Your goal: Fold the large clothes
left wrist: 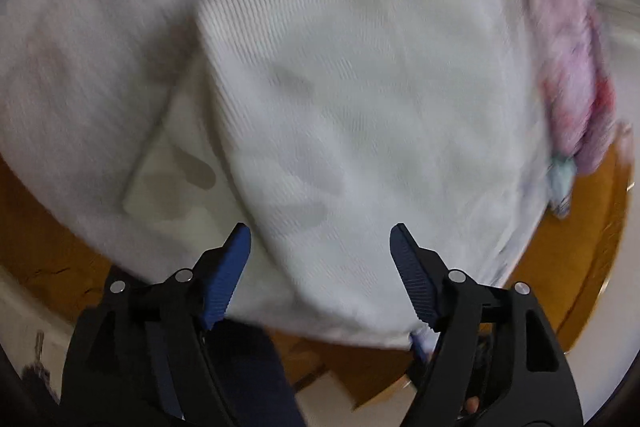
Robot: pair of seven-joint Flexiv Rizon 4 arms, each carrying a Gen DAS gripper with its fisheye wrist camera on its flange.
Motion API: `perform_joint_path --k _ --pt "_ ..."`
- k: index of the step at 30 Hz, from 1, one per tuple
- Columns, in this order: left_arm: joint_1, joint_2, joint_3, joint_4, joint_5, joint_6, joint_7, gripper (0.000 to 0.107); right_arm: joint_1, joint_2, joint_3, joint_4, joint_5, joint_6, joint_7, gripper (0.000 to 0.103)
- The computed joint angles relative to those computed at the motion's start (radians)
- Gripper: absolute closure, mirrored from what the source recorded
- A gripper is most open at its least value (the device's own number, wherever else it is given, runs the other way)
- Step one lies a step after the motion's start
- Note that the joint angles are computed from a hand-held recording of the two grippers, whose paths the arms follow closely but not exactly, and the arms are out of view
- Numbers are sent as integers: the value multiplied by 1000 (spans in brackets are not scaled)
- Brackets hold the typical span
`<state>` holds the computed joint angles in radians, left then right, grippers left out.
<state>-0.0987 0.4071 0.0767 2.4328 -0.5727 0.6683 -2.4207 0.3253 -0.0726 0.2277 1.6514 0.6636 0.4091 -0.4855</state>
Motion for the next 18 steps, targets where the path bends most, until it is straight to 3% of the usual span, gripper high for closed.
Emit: perform_joint_path --k 2,7,9,10,11,13,16,18 --pt "-9 -41 -12 -33 -2 -65 -11 34 21 -20 10 -18 -24 -16 25 43" --pt "-34 -75 -16 -8 -106 -33 -2 42 47 -75 24 -75 -54 -40 -23 52" --pt "-37 -112 -12 -24 -130 -36 47 44 44 -102 29 -94 -42 -40 -79 69" --pt "-43 -133 -7 -30 -159 -45 99 55 41 -111 30 -99 -38 -37 -100 75" --pt "-33 -154 -1 -51 -134 -93 128 73 35 -116 31 -102 -28 -30 -115 87" --pt "-21 -156 -3 -50 -144 -96 141 92 23 -110 32 -97 -5 21 -156 91" --pt "-53 -76 -23 46 -281 157 198 100 4 -83 40 -73 72 193 -300 93" --pt "-117 -38 -45 88 -407 382 301 100 -10 -71 47 -69 144 282 -421 94"
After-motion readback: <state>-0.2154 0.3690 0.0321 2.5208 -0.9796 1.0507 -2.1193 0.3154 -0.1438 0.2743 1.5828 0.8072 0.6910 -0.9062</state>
